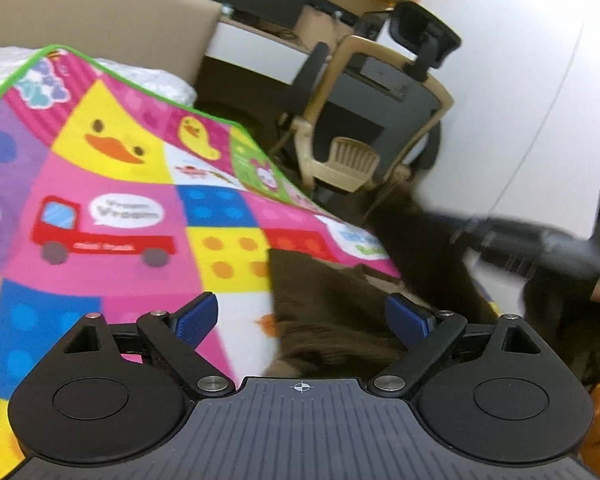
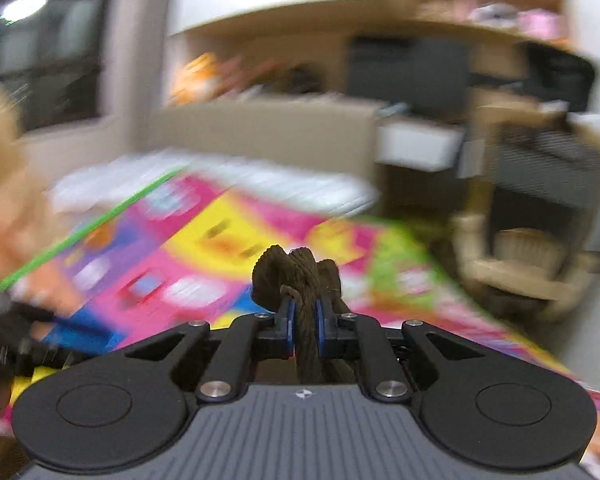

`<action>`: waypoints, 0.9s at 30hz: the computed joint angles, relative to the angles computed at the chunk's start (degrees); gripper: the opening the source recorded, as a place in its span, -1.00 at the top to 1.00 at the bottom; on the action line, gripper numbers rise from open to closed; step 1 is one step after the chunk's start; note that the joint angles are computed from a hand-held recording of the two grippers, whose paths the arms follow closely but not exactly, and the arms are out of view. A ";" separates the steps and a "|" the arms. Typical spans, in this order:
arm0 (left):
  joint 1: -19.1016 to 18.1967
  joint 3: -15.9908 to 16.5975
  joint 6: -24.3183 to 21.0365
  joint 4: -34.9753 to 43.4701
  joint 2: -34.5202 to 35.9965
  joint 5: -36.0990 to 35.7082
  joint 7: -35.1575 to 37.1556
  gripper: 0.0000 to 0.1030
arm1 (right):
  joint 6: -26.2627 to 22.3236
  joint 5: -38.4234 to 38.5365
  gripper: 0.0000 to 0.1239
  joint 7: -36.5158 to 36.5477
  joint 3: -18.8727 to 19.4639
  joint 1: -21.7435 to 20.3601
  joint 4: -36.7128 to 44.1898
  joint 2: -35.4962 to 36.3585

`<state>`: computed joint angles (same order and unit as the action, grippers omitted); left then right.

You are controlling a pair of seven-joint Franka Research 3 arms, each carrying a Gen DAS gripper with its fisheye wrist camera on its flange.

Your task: Fold clothes

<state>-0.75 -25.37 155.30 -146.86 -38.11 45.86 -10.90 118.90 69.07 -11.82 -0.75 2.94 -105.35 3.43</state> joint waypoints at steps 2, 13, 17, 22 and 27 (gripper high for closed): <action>-0.81 0.99 -0.73 -0.45 -0.41 -1.20 0.54 -0.84 | -0.91 -1.93 0.50 -1.12 0.22 0.37 -1.88 -0.97; 1.23 2.20 9.87 8.48 16.13 -1.02 5.21 -0.84 | 0.40 5.32 -0.54 3.62 -6.11 -8.19 -4.22 -2.21; -2.24 3.42 4.31 12.57 21.09 -1.76 9.22 -0.60 | 7.66 -0.37 -0.54 4.28 -6.48 -9.18 -9.21 -2.79; -5.12 4.82 -3.11 15.63 23.17 -0.07 11.86 0.48 | 9.59 -2.32 -0.54 7.56 -6.85 -10.60 -9.89 -1.01; -5.22 2.52 -9.28 21.01 22.87 17.27 8.29 0.68 | 8.82 2.78 -0.54 4.44 -6.31 -11.41 -9.89 -1.98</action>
